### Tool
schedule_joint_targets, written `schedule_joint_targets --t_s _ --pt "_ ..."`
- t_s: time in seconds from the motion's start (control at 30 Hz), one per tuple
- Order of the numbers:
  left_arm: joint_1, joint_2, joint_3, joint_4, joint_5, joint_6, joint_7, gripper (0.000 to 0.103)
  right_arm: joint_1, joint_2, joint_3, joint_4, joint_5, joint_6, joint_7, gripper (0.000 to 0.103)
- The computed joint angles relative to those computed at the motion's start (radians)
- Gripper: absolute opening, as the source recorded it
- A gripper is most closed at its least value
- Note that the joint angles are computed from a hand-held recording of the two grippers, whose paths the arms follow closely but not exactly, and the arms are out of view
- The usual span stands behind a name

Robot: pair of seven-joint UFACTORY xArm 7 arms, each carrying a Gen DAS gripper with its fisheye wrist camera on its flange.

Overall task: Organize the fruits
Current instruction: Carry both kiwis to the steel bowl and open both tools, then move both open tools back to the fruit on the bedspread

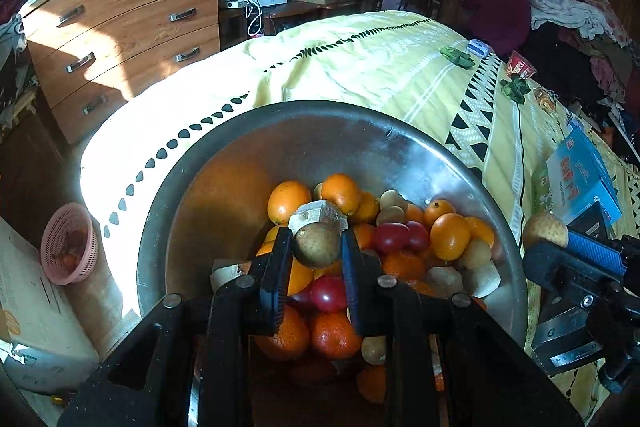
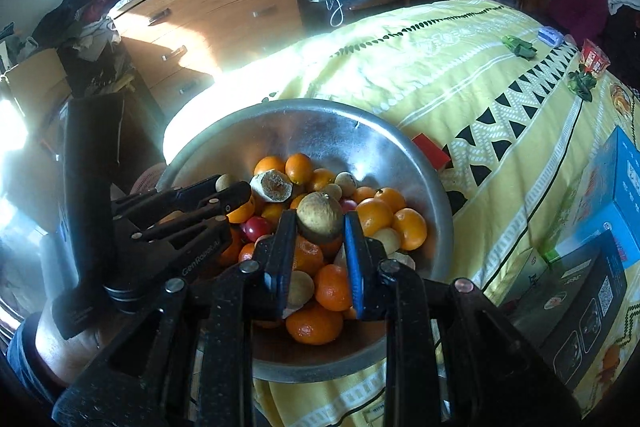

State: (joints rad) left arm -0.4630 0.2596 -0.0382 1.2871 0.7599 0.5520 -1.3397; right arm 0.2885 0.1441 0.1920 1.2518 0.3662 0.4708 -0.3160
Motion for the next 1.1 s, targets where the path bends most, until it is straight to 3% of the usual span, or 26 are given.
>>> schedule_joint_targets --t_s 0.7,0.77,0.8,0.83,0.9,0.93,0.97,1.1 --pt "-0.007 0.025 0.015 0.013 -0.010 -0.008 0.002 0.024 -0.015 0.058 0.002 0.044 -0.016 0.014 0.055 0.025" --pt "-0.008 0.029 0.014 0.019 -0.014 -0.001 0.002 0.031 -0.019 0.059 0.002 0.048 -0.011 0.024 0.055 0.025" --pt "-0.007 0.032 0.013 0.023 -0.020 0.001 0.004 0.044 -0.019 0.057 0.001 0.046 -0.013 0.027 0.057 0.025" --pt "-0.009 0.035 0.013 0.027 -0.021 0.009 0.004 0.055 -0.019 0.053 0.000 0.042 -0.016 0.025 0.058 0.029" --pt "-0.017 0.034 0.015 0.033 -0.013 0.026 -0.001 0.066 -0.020 0.040 0.000 0.029 -0.011 0.013 0.060 0.054" --pt "-0.021 0.033 0.016 0.035 -0.008 0.037 -0.006 0.073 -0.023 0.031 0.001 0.021 -0.001 0.004 0.053 0.072" --pt "-0.027 0.032 0.016 0.038 0.000 0.050 -0.013 0.075 -0.022 0.018 0.001 0.009 0.001 -0.012 0.052 0.080" --pt "-0.037 0.024 0.009 0.047 0.018 0.096 -0.029 0.077 -0.024 -0.037 -0.001 -0.032 0.026 -0.050 0.026 0.084"
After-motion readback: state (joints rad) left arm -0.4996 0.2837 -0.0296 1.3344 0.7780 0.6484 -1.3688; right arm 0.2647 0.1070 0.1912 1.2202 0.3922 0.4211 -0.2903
